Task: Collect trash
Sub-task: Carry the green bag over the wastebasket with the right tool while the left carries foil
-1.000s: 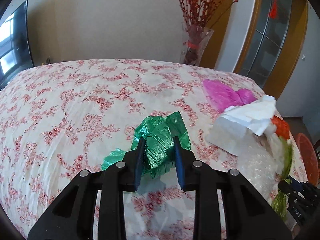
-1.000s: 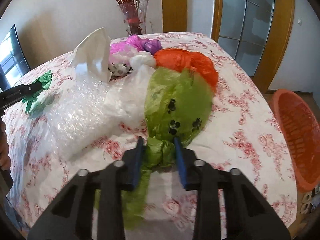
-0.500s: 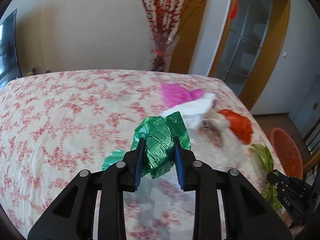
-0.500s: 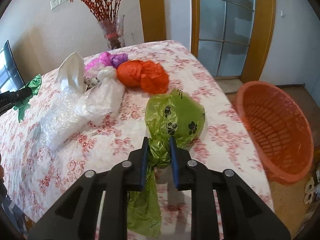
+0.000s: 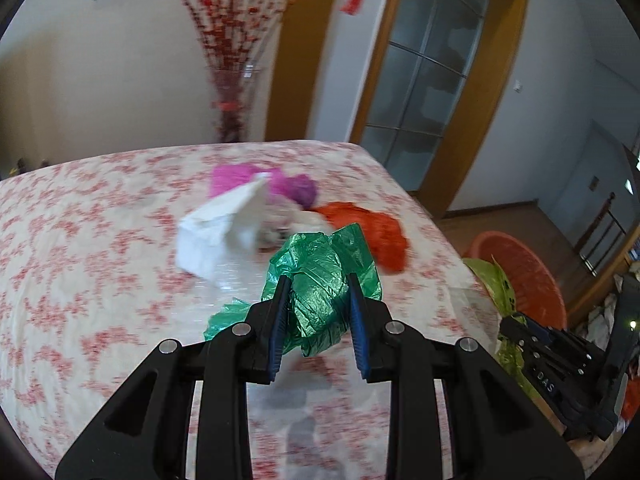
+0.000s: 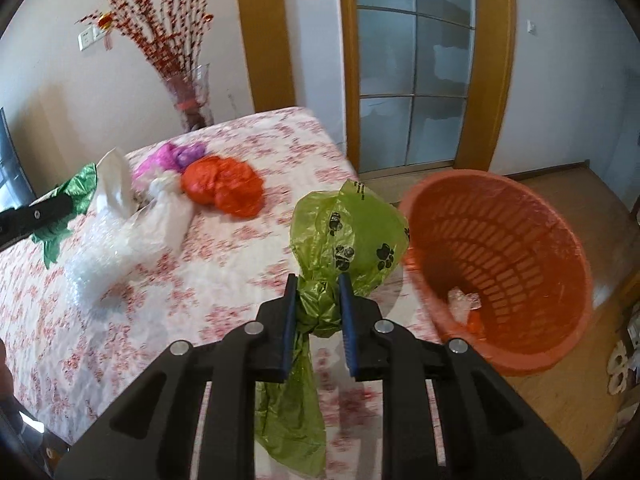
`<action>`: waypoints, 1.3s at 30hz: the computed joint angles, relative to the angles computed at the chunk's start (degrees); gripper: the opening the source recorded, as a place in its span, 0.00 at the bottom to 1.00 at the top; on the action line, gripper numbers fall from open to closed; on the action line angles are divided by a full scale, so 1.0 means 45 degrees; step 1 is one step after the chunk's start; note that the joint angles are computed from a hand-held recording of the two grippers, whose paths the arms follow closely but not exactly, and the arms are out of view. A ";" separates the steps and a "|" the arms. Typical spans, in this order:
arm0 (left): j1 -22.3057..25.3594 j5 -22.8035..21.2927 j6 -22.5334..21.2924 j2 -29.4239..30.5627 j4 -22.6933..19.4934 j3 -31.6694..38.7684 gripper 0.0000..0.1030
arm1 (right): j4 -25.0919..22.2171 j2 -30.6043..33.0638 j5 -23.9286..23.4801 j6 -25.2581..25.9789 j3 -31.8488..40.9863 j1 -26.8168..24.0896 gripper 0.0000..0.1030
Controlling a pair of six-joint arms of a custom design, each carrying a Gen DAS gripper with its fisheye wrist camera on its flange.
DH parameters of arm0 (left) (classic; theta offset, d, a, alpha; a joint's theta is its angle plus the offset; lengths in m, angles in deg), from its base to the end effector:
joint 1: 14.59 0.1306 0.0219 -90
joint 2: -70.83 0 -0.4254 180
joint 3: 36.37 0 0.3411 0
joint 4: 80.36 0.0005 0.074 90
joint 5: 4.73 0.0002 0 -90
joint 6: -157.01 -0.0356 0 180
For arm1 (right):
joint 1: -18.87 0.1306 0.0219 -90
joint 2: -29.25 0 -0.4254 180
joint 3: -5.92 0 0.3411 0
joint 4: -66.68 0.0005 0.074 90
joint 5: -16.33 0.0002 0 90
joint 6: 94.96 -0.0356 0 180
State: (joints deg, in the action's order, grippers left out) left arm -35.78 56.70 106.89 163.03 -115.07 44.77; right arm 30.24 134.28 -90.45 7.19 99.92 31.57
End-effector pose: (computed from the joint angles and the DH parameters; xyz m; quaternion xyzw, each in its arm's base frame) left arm 0.4221 -0.1459 0.4147 -0.2374 0.8708 0.0115 0.4304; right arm 0.5246 0.1282 0.3964 -0.2500 0.8890 0.1377 0.3581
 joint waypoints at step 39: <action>-0.1410 0.2824 -0.1350 0.6001 -0.0166 0.6928 0.27 | -0.0035 0.2530 -0.0271 -0.1174 0.3511 -0.3091 0.20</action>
State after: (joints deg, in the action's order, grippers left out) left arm -42.13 69.40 100.81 190.03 -115.82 75.95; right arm 30.08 145.67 -91.67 1.91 115.72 17.66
